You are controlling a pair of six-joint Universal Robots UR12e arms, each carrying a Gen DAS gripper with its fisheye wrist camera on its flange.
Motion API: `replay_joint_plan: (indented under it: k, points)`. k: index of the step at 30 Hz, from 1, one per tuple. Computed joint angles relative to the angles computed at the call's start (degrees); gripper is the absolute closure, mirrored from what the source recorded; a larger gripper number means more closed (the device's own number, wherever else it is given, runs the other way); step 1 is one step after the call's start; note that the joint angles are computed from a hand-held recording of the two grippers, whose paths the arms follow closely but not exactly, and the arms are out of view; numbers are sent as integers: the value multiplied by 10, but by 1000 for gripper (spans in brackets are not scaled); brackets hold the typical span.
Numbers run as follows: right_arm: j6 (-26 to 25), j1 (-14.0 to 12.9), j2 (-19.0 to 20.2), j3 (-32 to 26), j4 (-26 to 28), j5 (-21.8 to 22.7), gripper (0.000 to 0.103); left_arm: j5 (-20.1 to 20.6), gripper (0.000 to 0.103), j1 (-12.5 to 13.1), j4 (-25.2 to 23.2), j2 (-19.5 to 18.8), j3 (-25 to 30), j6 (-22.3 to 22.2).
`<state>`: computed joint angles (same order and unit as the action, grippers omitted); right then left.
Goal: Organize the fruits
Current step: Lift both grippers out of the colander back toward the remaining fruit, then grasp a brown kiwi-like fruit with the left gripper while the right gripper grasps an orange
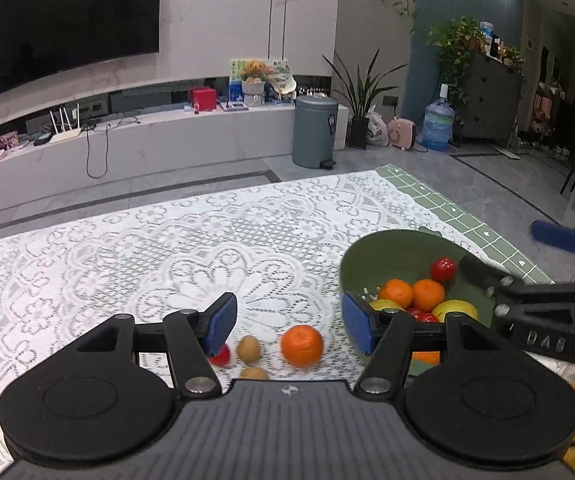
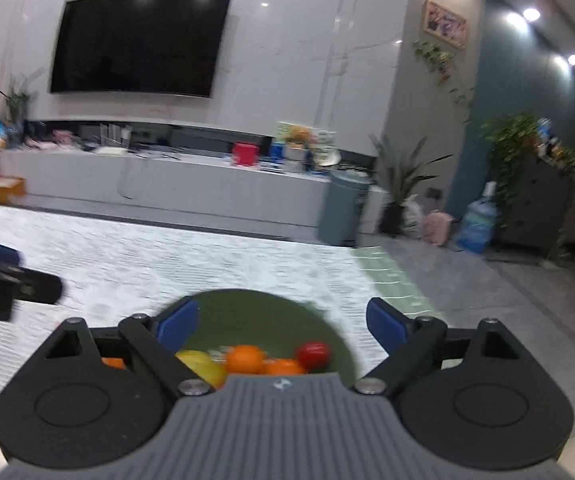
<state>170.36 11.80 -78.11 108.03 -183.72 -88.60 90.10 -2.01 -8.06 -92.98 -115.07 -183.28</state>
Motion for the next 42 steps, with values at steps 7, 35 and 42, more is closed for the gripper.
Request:
replay_joint_plan:
  k: [7,35,42]
  points:
    - [-21,23,4,3,17,42,15,-6,32,20,10,13,-27,15]
    - [-78,53,53,-20,-11,-6,29,-162,50,79,5,-24,-53,54]
    - [-74,53,60,-28,9,1,36,-152,61,73,-19,-43,-39,64]
